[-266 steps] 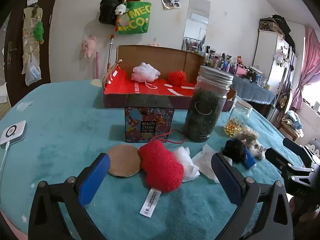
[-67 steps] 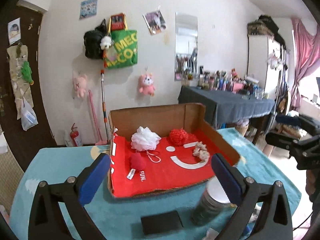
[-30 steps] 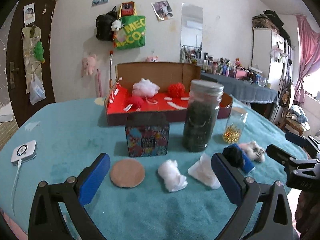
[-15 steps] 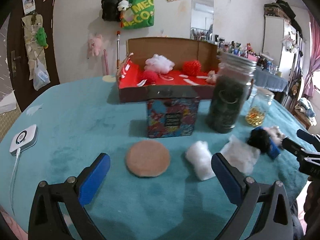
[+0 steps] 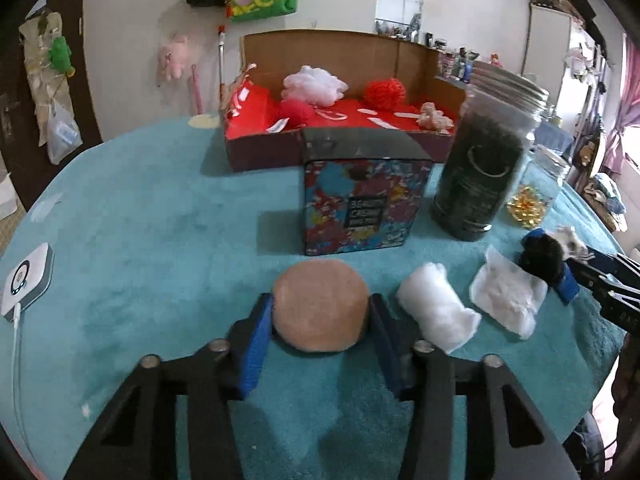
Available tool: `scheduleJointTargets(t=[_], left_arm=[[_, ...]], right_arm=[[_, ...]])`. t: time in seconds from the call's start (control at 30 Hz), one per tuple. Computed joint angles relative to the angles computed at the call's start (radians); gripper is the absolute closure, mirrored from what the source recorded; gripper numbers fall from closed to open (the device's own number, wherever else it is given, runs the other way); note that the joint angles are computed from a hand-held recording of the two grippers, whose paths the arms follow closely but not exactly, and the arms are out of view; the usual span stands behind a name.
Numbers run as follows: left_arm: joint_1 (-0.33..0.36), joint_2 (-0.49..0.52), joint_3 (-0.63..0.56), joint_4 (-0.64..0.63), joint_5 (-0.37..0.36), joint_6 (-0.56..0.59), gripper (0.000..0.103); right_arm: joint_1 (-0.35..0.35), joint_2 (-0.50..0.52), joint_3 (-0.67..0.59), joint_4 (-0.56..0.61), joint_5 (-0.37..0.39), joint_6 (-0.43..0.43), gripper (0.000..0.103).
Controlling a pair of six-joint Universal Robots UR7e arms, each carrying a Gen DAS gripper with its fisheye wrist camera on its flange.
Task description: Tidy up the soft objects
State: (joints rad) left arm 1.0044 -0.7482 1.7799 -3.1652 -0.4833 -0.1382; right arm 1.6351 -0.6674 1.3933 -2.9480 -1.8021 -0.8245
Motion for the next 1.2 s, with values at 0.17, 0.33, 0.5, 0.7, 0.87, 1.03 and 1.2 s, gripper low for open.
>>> scheduleJointTargets(t=[0.17,0.33,0.5,0.7,0.87,1.03,1.2], left_arm=[[-0.015,0.000,0.011,-0.042,-0.033,0.037,0.065],[-0.033,0.006,0.011,-0.087,-0.039,0.088,0.066],[-0.041,0.009,0.009,-0.096,-0.044,0.103,0.066],[-0.041,0.012,0.001,-0.097,-0.052,0.108,0.066],[-0.044,0.013,0.001,-0.115,-0.056,0.128,0.066],[-0.044,0.010,0.005,-0.106,-0.052,0.123,0.066],[-0.030,0.000,0.014,-0.054,-0.043,0.071,0.061]], right_arm=[[0.000,-0.020,0.027,-0.012,0.042,-0.019,0.063],[-0.002,-0.032,0.031,-0.006,0.074,-0.009,0.071],[-0.002,-0.040,0.037,-0.007,0.101,-0.016,0.079],[-0.004,-0.054,0.046,-0.009,0.131,-0.012,0.089],[-0.003,-0.068,0.056,-0.009,0.155,-0.006,0.094],[-0.005,-0.092,0.062,0.022,0.190,0.018,0.094],[-0.027,-0.081,0.002,0.151,0.173,0.132,0.092]])
